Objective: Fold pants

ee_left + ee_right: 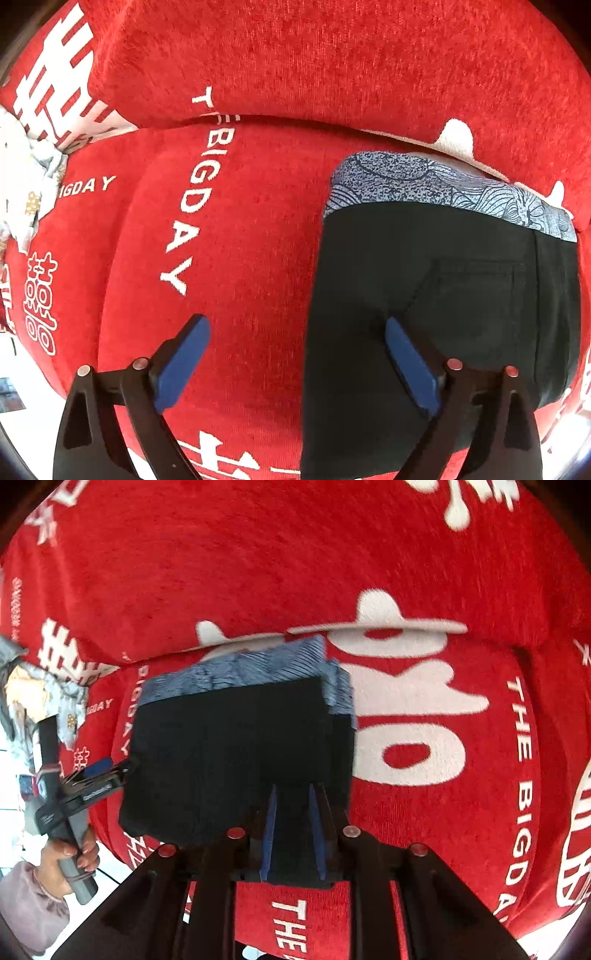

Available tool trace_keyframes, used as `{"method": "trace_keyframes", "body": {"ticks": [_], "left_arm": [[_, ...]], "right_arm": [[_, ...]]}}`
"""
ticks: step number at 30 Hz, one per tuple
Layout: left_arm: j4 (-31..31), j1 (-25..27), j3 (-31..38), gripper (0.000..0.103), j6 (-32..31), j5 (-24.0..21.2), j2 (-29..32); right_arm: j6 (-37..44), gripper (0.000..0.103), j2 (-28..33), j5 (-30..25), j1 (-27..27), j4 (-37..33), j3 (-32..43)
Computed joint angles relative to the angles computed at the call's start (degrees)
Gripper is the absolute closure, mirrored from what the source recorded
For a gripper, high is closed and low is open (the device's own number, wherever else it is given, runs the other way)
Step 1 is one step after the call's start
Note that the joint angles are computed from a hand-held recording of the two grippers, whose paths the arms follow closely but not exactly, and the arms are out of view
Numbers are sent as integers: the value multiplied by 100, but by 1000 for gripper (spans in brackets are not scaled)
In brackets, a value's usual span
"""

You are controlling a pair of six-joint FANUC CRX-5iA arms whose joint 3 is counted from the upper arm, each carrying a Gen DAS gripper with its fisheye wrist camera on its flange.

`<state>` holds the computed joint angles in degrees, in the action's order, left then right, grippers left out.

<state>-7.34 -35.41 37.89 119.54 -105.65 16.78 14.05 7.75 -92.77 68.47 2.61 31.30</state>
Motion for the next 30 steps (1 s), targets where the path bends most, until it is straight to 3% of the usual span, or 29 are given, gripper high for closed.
{"method": "trace_keyframes", "body": {"ticks": [4,9,13,16,24,30], "left_arm": [[-24,-7,13,6,12,-34,8],[-133,-75,119,6,-10,-139,69],[-221,-131,210,6,-59,-231,101],[-250,-155,250,6,-58,-287,121],[-335,-214,500,6,-132,-499,277],[126,35,315,6,-62,-437,175]], "right_arm": [[138,60,-15,50,64,-43,-23],[171,59,12,13,64,-554,-273],[84,58,-48,-25,250,-396,-430],[-128,45,-129,-46,251,-546,-501],[-389,39,-408,430,233,-717,-905],[-340,30,-564,515,172,-739,-1092]]}}
